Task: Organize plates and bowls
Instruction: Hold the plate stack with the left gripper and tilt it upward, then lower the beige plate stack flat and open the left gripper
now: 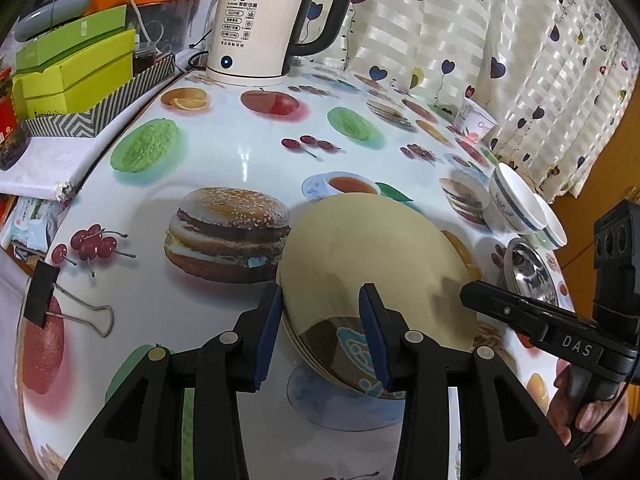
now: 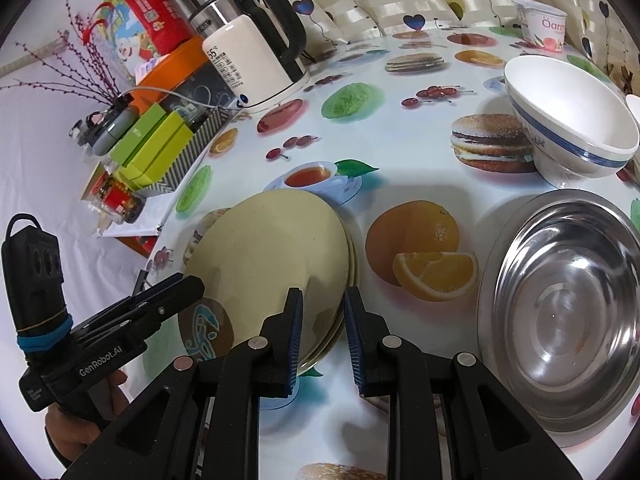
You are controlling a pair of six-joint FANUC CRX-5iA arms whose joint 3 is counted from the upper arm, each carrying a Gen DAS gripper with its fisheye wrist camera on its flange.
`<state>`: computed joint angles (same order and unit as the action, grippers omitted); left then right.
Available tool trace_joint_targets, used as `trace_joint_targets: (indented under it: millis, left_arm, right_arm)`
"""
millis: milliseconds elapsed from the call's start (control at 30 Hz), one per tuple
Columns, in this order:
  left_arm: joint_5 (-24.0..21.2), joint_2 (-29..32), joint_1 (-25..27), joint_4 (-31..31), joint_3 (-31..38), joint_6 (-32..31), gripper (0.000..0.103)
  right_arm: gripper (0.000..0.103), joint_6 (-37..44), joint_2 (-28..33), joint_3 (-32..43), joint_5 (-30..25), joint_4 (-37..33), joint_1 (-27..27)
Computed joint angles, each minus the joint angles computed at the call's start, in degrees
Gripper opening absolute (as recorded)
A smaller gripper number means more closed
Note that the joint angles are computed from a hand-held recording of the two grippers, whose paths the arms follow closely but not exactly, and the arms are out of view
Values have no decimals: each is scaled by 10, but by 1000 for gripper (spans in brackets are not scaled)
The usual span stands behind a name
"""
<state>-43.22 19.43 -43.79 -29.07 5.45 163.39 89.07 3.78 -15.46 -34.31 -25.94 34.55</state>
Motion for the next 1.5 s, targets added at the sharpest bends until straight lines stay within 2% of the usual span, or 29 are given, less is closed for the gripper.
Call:
trace_joint_targets:
  millis: [167,267,433,500,600,867,1500]
  left_arm:
    - [-2,-8,-1,-11,-7,15,41]
    - [1,-10,2,-9,-12,19,41]
    - [7,-12,1,-13,-14,19,41]
    - [15,-13,2,-11,-18,20,41]
    - [24,-16,5,-7,-25,21,41]
    - [51,-22,14,5,-42,25,41]
    - [31,-30,-8,-38,-27,41,41]
  right_arm:
    - [22,2,-4,-3,2,0,2]
    - [29,-7,-7,-9,12,6,4]
    - [29,12,-7,-7,8,-10,0]
    - [29,-3,-8,-11,11,5,4]
    - [31,13,-4,-4,-1,-17,-6]
    - [31,8,-10,-10,8,-6,-1]
    - [31,57,-37,-21,4,-36,-17]
